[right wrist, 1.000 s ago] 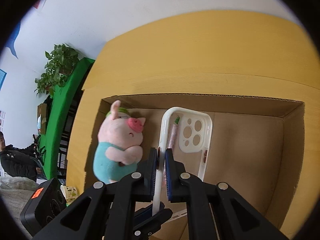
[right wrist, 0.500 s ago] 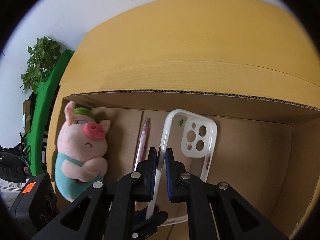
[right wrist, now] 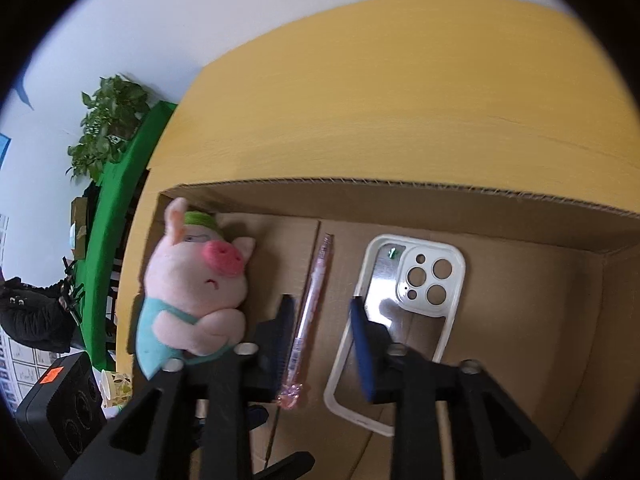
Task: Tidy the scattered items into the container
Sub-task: 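Open the right gripper to drop the phone case into the box, then withdraw and lower the right gripper onto the black sunglasses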
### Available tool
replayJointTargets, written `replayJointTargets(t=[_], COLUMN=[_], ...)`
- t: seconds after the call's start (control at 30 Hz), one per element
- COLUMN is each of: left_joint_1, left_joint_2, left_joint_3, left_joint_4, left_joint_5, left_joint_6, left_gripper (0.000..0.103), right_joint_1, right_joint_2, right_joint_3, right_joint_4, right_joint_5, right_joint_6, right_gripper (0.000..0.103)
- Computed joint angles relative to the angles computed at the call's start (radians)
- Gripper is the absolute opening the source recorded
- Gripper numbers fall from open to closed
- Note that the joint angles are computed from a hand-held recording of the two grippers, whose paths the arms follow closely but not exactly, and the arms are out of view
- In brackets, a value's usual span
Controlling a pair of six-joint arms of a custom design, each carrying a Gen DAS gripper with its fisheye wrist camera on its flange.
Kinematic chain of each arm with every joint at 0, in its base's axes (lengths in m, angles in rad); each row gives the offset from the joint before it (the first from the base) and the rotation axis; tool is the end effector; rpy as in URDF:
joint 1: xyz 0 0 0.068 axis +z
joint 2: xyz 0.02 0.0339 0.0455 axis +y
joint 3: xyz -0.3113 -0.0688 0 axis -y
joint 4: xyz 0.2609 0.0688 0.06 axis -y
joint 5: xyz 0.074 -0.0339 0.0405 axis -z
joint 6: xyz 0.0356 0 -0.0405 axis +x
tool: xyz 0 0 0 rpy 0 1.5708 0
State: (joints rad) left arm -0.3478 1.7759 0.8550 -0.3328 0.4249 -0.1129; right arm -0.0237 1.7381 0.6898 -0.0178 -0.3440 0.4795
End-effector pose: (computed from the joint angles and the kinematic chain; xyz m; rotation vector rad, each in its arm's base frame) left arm 0.2979 -0.1236 0.1457 0.4314 2.8177 -0.7023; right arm 0.3062 0.0048 0.1302 0.5476 2.6096 0.6060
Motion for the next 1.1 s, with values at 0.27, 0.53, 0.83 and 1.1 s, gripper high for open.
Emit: replayJointTargets(t=[0.27,0.53,0.83,1.1], left_joint_1=[0.084,0.287,0.401,0.389], left_joint_2=[-0.351,-0.651,-0.907,-1.016], left_joint_3=[-0.06,-0.105,-0.114,-0.101], left_joint_4=[-0.131,-0.32,-0.561,-0.654], left_joint_5=[-0.076,-0.1,-0.049,-0.04], left_joint_6=[0.172,0.337,0.449,0.461], left_gripper=[0.087,0.096,0.096,0.096], right_joint_1=[0.179,0.523,1.079,1.421], right_joint_2=[-0.412,-0.779,-0.787,-0.717], right_joint_3=[-0.048,0.01,0.155,0.226], right_joint_4=[-0.33,-0.756,-1.219,-1.489], right_joint_5=[0.332,0.693,0.96,1.0], right_joint_6=[-0.005,0.368,0.955,1.387], right_gripper=[0.063,0.074,0.074,0.074])
